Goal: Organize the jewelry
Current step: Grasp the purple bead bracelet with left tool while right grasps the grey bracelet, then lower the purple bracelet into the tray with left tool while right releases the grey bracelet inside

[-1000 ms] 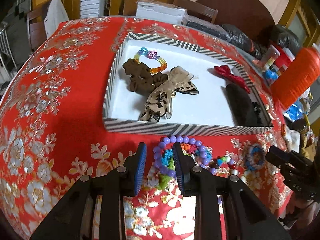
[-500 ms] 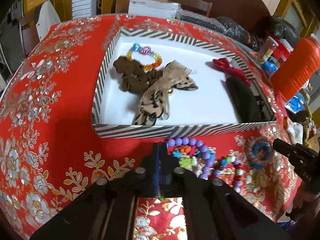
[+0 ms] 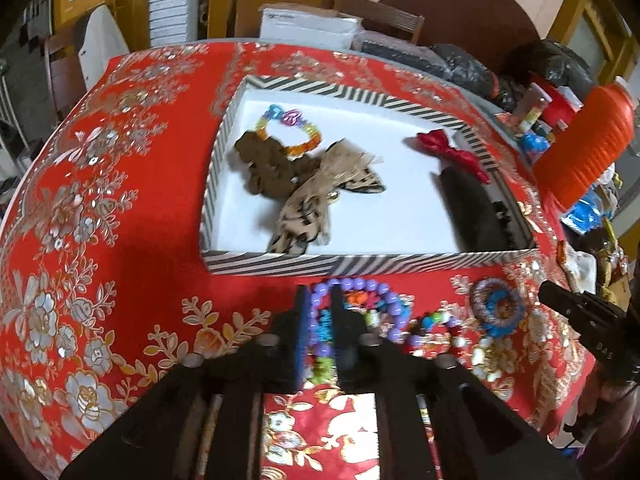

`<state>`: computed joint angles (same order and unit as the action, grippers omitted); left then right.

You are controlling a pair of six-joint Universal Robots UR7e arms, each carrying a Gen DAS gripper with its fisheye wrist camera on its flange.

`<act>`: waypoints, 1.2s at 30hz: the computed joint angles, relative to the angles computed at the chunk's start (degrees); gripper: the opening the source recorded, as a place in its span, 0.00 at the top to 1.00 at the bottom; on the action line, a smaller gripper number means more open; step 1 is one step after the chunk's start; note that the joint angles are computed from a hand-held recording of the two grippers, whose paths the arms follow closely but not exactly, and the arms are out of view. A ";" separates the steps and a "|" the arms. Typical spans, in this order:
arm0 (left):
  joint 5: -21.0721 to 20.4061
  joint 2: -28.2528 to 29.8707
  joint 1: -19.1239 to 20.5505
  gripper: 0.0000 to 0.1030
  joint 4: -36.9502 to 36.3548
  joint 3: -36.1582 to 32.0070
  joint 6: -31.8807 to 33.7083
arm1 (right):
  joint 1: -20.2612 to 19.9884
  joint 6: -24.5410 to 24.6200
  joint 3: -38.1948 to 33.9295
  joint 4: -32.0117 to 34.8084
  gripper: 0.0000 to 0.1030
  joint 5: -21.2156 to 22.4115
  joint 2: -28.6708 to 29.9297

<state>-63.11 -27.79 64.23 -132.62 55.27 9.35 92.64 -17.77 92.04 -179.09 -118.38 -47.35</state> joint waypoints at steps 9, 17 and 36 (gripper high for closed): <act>0.47 3.78 1.28 0.78 5.20 -6.00 1.36 | -0.32 -2.30 -8.27 10.22 0.63 -0.28 4.41; -1.44 3.98 1.16 0.97 7.06 -6.58 2.63 | -0.64 -2.17 -7.80 8.90 0.93 1.87 4.47; -4.48 -2.37 -4.21 0.97 -1.60 -0.86 5.46 | 0.95 0.72 0.36 -1.27 0.93 6.61 -2.77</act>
<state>-67.59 -30.15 60.02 -134.22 54.40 14.82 93.59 -17.04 92.40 -180.36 -111.77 -50.11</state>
